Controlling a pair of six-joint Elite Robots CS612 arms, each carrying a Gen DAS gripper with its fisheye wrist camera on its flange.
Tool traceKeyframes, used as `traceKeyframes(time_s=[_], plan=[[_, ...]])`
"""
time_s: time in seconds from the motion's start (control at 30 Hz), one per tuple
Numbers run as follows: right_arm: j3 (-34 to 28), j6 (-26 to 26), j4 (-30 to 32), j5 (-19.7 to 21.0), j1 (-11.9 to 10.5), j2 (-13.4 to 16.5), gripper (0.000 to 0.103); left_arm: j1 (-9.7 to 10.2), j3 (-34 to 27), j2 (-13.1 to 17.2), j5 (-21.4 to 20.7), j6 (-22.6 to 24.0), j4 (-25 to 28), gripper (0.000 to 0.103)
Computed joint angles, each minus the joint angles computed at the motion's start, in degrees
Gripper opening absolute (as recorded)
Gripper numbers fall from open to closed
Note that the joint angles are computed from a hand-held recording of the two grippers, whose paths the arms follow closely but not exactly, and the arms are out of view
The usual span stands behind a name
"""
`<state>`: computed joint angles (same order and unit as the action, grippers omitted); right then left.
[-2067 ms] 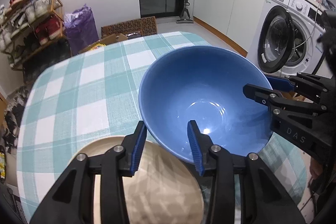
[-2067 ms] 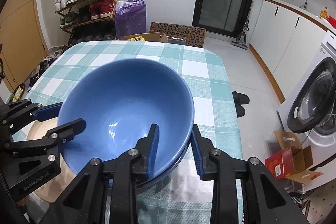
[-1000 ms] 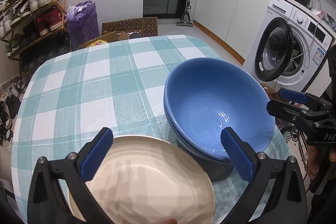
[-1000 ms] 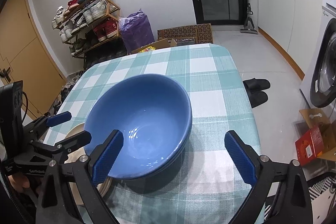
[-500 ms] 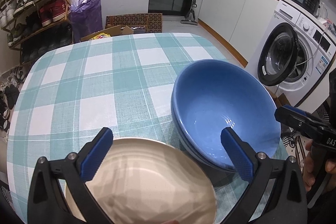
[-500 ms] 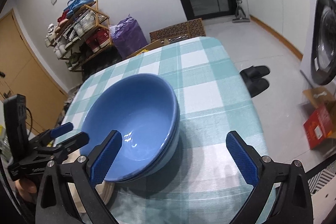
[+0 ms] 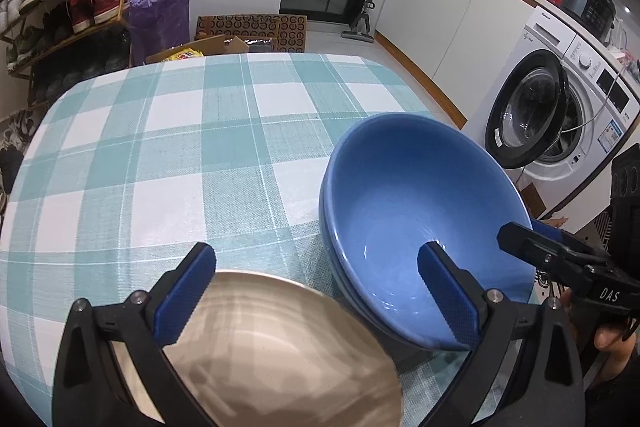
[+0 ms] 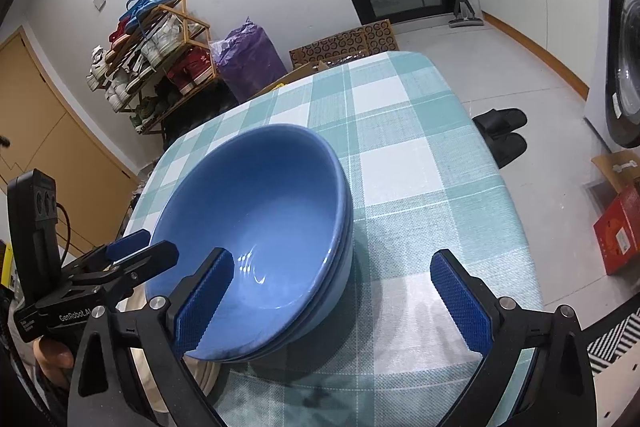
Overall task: Organize plates and bowls
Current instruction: 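Close the left gripper on the nested bowls' rim while the right gripper grips the opposite rim, then lift the nested blue bowls with both grippers and carry them over the cream plates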
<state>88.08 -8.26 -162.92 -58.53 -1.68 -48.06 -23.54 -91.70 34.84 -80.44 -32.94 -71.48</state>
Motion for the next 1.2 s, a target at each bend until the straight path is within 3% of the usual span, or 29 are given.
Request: traceKeyframes(time_s=[0.17,0.23,0.37,0.43,0.5,0.6,0.7,0.87,1.2], plan=[[-1.1,-0.4,1.8,0.8,0.2,0.7,0.086,0.18,0.3,0.2,-1.2,0.3,-1.1,0.092],[-1.3,-0.5,2.0,1.2,0.2,0.9,0.083,0.23,0.5,0.2,-1.6,0.4,-1.4,0.082],[-1.6,-0.8,2.8,1.9,0.2,1.2,0.077,0.39,1.0,0.0,-2.5,0.2,-1.2,0.075],[-1.6,-0.9,2.5,2.1,0.3,1.2,0.074,0.45,1.0,0.0,-3.2,0.3,-1.3,0.063],[-1.6,-0.9,2.5,2.4,0.3,1.2,0.074,0.47,1.0,0.0,-3.7,0.4,-1.3,0.061],[-1.5,-1.1,2.5,2.4,0.3,1.1,0.063,0.52,0.9,0.1,-4.5,0.5,-2.0,0.049],[-1.4,-1.1,2.7,2.0,0.3,1.1,0.061,0.42,0.9,0.1,-4.3,1.3,-2.2,0.04],[-1.0,-0.6,1.4,2.3,0.2,0.9,0.048,0.34,0.6,0.2,-4.1,1.9,-2.5,0.036],[-0.3,-0.4,-0.4,1.8,0.0,0.7,0.035,0.06,0.7,0.2,-3.7,2.4,-2.3,0.029]])
